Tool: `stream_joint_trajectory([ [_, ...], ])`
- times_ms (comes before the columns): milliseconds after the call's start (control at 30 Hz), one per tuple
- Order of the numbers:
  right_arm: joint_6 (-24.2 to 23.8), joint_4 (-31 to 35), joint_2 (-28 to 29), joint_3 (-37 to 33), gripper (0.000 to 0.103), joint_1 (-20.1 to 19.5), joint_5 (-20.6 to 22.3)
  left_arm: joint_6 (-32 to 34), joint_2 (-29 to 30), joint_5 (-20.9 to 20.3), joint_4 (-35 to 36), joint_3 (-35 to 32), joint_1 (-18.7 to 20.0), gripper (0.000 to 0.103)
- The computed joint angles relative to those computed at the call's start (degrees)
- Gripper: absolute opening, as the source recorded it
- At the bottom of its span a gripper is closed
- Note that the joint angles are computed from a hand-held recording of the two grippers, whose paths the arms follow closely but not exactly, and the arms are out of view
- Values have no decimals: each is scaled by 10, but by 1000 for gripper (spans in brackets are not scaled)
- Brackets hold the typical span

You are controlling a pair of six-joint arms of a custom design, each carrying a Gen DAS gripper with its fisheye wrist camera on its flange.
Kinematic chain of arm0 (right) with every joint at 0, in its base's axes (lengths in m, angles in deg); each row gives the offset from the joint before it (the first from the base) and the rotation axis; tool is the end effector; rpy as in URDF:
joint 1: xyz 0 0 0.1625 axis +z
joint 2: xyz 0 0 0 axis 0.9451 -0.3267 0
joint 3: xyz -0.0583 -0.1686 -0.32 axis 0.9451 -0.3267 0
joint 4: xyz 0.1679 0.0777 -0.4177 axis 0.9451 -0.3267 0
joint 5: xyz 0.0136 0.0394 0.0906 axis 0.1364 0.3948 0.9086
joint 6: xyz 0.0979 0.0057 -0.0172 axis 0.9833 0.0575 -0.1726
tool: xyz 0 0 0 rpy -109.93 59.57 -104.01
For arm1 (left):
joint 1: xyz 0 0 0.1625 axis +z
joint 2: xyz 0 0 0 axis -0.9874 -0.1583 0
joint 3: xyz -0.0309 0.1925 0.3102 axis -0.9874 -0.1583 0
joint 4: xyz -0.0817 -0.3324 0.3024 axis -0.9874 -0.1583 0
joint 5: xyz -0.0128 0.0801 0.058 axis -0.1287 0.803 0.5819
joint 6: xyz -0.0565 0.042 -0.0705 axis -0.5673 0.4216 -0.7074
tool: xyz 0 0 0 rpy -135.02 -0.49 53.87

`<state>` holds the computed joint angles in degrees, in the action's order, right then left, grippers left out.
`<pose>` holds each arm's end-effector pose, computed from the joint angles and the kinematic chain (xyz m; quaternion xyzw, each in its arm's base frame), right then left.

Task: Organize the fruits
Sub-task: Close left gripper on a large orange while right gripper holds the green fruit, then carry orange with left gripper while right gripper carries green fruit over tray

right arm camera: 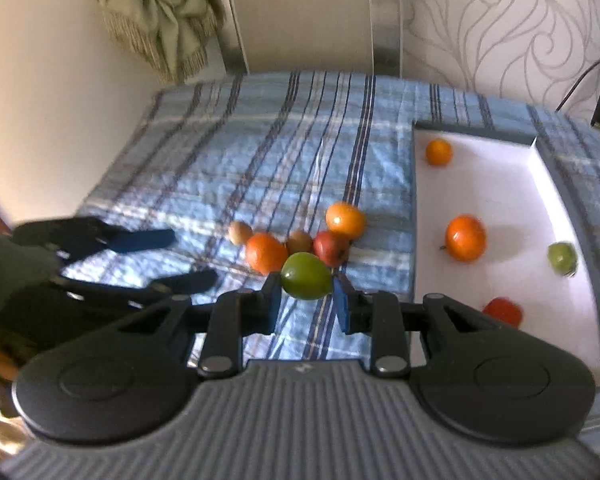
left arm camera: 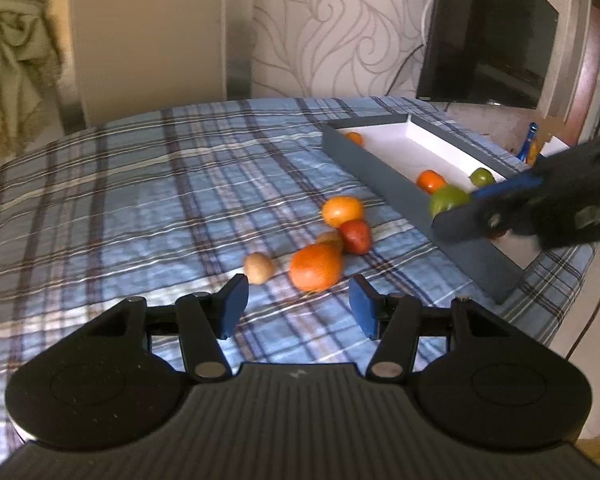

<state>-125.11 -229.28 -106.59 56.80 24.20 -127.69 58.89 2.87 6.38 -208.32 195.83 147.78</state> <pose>0.1662 -0.6162 0.0321 0.3438 -0.8868 0.2398 0.1947 -0.0354 -0.5714 0.0889 0.2393 0.8532 -0.3644 0.2864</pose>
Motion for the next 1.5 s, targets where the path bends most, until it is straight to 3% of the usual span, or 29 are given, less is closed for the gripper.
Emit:
stream_joint_trajectory([
  [333, -15, -7, -49, 45, 31, 3, 14, 31, 71, -17, 23, -78, 20, 59],
  [400, -16, -7, -54, 50, 31, 1, 14, 28, 76, -20, 33, -87, 24, 52],
  [633, -15, -5, -60, 49, 31, -6, 17, 15, 85, -11, 39, -102, 31, 43],
  [1500, -55, 55, -52, 13, 31, -36, 75, -21, 60, 67, 1, -61, -25, 40],
])
